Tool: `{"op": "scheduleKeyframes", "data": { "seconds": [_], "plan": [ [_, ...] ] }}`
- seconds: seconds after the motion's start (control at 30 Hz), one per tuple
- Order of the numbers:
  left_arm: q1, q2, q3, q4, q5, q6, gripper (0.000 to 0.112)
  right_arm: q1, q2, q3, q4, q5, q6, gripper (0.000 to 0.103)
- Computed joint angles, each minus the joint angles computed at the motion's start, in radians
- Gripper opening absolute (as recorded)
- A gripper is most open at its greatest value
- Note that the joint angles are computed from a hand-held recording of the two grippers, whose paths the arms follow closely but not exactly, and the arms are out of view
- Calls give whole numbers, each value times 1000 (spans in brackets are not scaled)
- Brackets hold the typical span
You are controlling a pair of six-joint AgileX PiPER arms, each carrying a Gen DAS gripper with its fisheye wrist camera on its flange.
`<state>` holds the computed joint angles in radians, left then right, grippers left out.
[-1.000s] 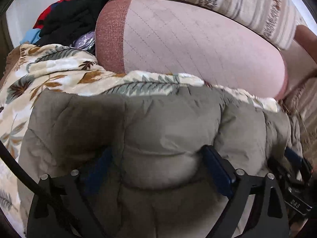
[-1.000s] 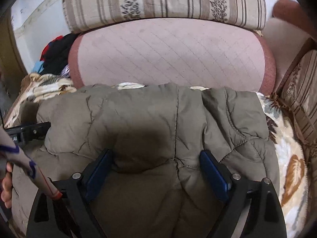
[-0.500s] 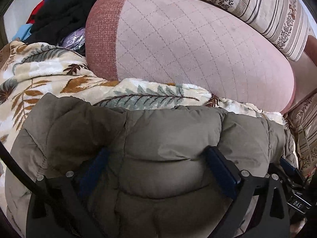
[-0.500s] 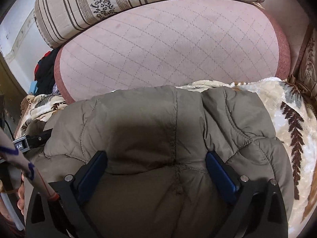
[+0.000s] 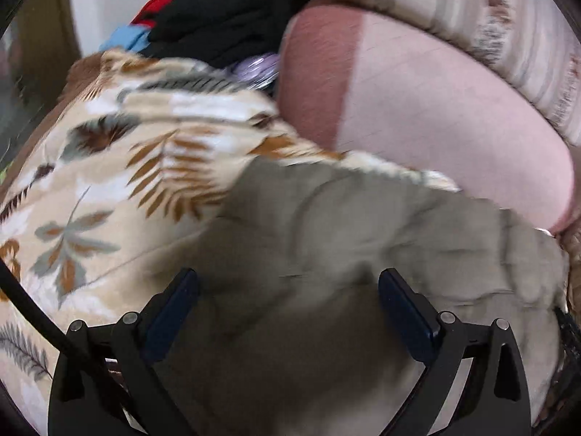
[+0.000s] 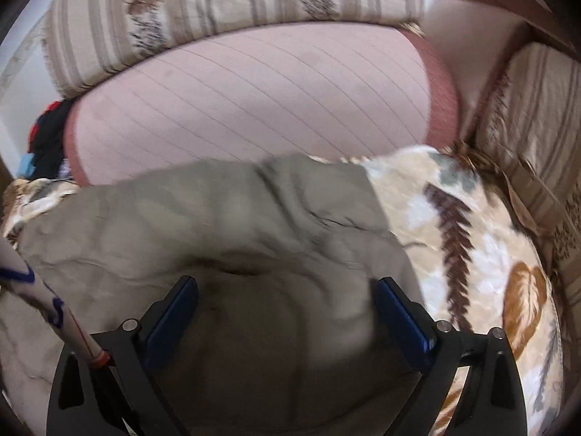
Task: Fold large clothes
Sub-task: 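Smooth the folded jacket with both open tools, pressing it down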
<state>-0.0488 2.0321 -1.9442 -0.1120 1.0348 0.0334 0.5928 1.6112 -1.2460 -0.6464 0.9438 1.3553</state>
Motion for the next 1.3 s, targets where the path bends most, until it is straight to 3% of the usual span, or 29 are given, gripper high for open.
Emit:
{"op": "scheduleKeyframes", "data": {
  "seconds": [0.07, 0.13, 0.3, 0.5, 0.6, 0.73, 0.87, 0.97, 1.17, 1.23, 1.3],
  "plan": [
    [22, 32, -21, -22, 16, -5, 100, -38, -13, 49, 28, -71, 5, 100],
    [28, 50, -49, -34, 34, -14, 99, -55, -6, 53, 39, -91, -3, 102],
    [42, 16, -33, -59, 31, 27, 100, -22, -21, 26, 10, -9, 4, 101],
    [116, -121, 194, -139, -99, 155, 100, 106, -146, 143, -113, 59, 131, 101],
    [144, -76, 193, -163, -100, 172, 100, 44, -172, 236, -81, -41, 146, 101],
    [190, -14, 150, -275, -64, 202, 100, -108, -225, 372, -13, -296, 209, 101],
    [194, -1, 125, -284, -44, 200, 100, -165, -229, 402, 41, -382, 182, 101],
    [191, -54, 160, -254, -61, 187, 100, -131, -236, 352, 58, -275, 160, 101],
    [202, -284, 347, -236, -111, 253, 100, 172, -297, 213, -87, 134, 248, 100],
    [191, -356, 418, -229, -130, 275, 100, 268, -287, 175, -107, 192, 269, 100],
    [178, -426, 490, -216, -153, 286, 100, 327, -261, 155, -101, 191, 290, 100]
  ]
}}
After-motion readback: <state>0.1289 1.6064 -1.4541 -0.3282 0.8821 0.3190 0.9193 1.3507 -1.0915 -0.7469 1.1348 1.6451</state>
